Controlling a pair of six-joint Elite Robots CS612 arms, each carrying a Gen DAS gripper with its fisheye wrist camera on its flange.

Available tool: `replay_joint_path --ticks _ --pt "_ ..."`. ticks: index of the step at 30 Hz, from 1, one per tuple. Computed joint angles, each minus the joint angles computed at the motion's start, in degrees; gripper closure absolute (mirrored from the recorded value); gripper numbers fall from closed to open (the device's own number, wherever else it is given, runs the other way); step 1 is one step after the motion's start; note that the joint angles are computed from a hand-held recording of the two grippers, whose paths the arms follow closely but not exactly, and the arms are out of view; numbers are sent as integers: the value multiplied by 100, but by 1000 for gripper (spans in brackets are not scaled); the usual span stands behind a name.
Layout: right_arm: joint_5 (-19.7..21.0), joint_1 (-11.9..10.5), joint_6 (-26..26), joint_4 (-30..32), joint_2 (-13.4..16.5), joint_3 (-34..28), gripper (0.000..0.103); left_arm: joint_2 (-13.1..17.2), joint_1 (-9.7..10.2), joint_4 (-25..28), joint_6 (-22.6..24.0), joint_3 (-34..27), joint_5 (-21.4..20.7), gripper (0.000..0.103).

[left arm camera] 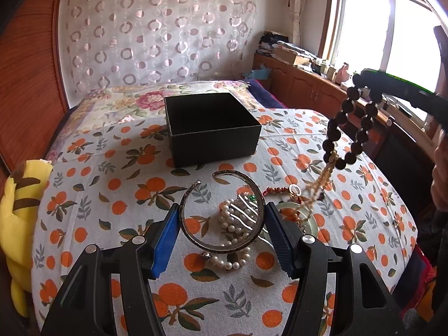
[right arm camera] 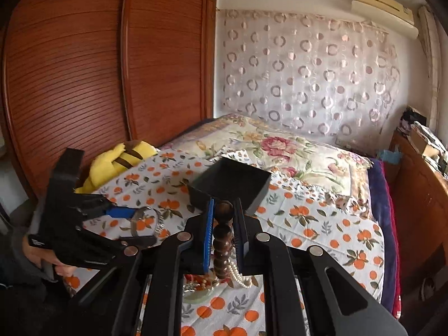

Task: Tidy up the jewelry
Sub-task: 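Close the right tool on the brown bead bracelet and lift it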

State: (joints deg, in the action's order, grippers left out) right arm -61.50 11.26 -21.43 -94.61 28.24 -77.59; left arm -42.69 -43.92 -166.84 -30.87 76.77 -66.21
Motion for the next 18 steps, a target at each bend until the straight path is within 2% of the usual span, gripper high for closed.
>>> replay_joint_path --ticks 5,18 --pt "212 17 -129 10 -48 -69 88 -19 7 10 -25 19 20 45" --pt "6 53 -76 163 -44 14 88 66 61 195 -132 -55 -109 45"
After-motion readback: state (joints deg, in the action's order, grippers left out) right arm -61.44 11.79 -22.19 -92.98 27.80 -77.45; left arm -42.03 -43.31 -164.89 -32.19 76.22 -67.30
